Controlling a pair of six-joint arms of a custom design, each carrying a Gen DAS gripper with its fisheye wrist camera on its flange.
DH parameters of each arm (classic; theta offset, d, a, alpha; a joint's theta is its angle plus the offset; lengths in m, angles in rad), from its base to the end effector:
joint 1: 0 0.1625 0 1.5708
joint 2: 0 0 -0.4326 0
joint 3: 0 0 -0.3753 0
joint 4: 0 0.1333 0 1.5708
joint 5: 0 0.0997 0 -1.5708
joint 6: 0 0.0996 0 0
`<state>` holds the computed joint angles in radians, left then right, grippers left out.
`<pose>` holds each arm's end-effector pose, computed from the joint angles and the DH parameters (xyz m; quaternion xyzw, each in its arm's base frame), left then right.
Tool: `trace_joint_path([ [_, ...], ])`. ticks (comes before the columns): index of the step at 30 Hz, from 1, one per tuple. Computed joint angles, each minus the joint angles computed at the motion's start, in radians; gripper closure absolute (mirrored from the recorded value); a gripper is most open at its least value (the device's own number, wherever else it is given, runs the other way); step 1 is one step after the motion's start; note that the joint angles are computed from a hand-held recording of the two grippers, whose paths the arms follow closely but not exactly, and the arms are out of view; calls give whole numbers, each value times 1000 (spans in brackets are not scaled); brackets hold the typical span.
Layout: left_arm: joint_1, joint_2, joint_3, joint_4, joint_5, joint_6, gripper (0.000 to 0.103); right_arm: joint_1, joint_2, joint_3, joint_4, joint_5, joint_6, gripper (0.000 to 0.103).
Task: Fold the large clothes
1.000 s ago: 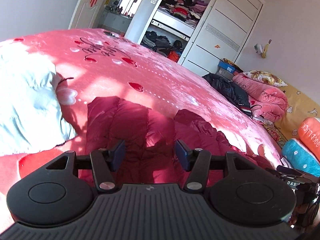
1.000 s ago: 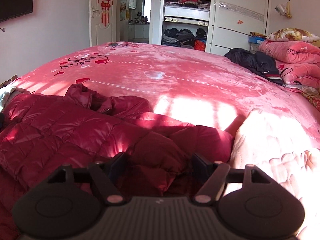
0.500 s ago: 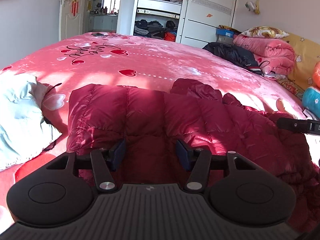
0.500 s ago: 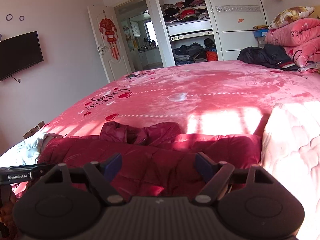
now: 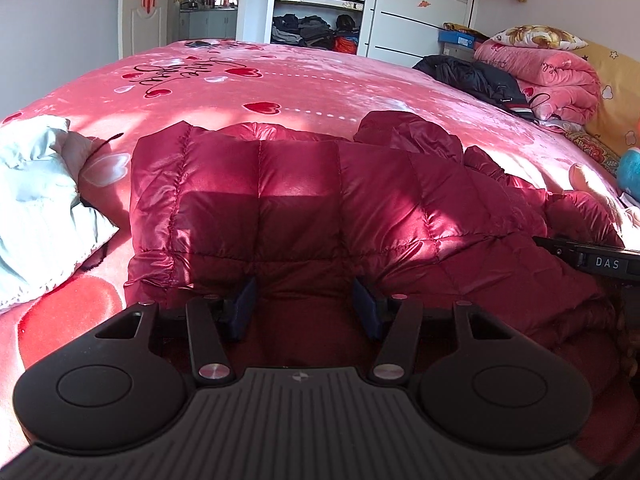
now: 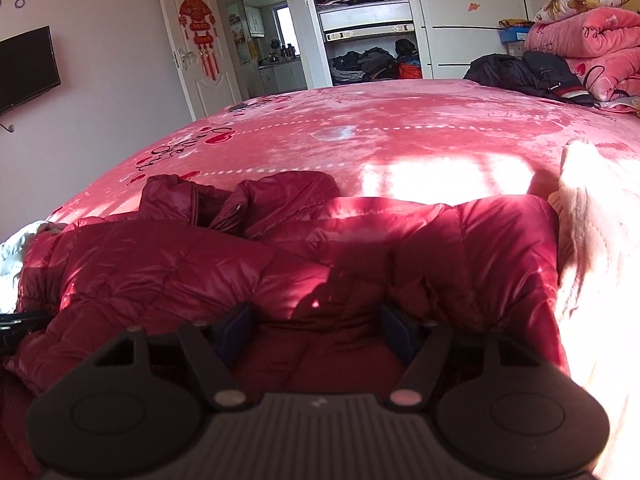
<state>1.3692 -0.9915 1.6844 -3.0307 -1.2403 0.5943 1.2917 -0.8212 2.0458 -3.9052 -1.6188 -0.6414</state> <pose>0.0296 -0.6825 0.2861 0.2977 0.8671 -0.3322 0.2216 -0.0295 -0.5695 0.1712 0.1406 -0.8381 0.4628 0.2522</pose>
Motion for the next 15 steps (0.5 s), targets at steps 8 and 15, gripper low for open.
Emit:
trace_joint_path([
  [8,-11,6,46,-123,16,66,35,2,50,-2,-105,-14,-64,31],
  [15,-43,-52,109,-163,8,50,38,46,-20,50,-59,-87,-7,22],
])
